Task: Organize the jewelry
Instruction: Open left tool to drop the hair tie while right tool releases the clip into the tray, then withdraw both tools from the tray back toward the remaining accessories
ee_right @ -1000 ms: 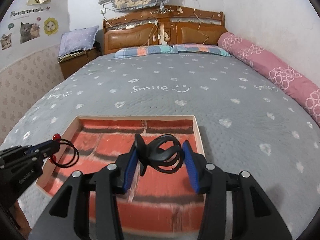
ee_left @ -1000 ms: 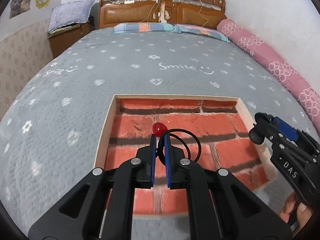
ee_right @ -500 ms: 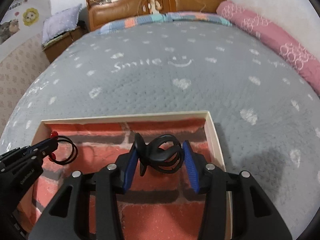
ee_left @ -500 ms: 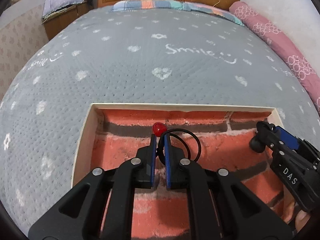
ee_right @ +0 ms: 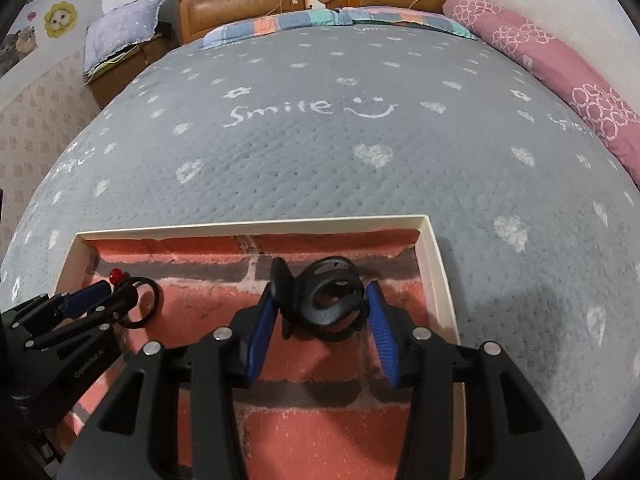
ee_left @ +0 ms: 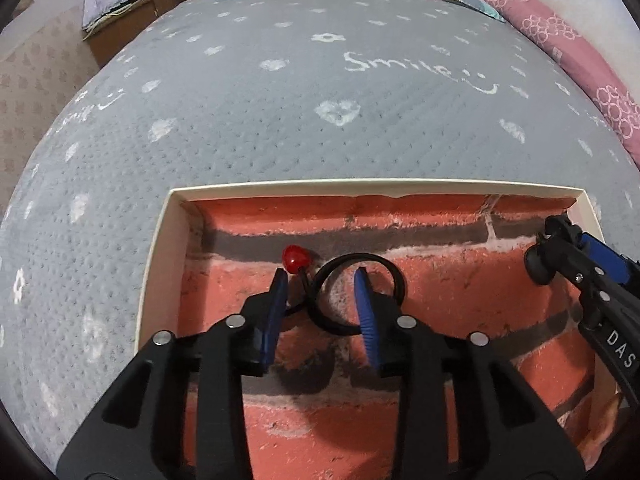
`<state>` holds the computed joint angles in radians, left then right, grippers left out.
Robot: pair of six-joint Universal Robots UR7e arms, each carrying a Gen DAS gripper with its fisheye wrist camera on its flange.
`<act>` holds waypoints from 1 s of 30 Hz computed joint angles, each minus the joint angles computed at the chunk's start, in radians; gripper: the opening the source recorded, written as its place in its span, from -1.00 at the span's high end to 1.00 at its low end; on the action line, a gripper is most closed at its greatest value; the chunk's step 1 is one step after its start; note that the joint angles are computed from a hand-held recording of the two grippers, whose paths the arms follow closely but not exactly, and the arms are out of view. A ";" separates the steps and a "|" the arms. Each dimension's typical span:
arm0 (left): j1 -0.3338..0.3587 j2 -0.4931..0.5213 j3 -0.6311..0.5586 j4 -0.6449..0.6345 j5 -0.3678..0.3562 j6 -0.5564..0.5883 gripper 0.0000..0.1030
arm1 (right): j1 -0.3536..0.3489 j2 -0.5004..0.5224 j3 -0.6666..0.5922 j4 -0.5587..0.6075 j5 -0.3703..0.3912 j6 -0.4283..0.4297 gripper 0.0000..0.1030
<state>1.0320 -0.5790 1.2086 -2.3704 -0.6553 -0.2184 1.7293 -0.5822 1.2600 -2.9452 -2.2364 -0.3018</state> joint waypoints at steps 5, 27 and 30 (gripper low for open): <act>-0.040 -0.061 0.078 -0.063 0.017 0.024 -0.17 | 0.016 -0.064 0.061 -0.044 0.050 -0.015 -0.24; -0.273 -0.480 0.559 -0.211 0.125 -0.035 -0.90 | 0.146 -0.390 0.473 -0.253 -0.045 -0.048 -0.48; -0.294 -0.532 0.624 -0.185 0.134 -0.082 -0.90 | 0.139 -0.428 0.537 -0.253 -0.042 0.001 -0.48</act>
<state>0.7376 -1.1114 1.8329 -2.5552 -0.5211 -0.3002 1.8686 -1.0101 1.7974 -3.1981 -2.2783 -0.3010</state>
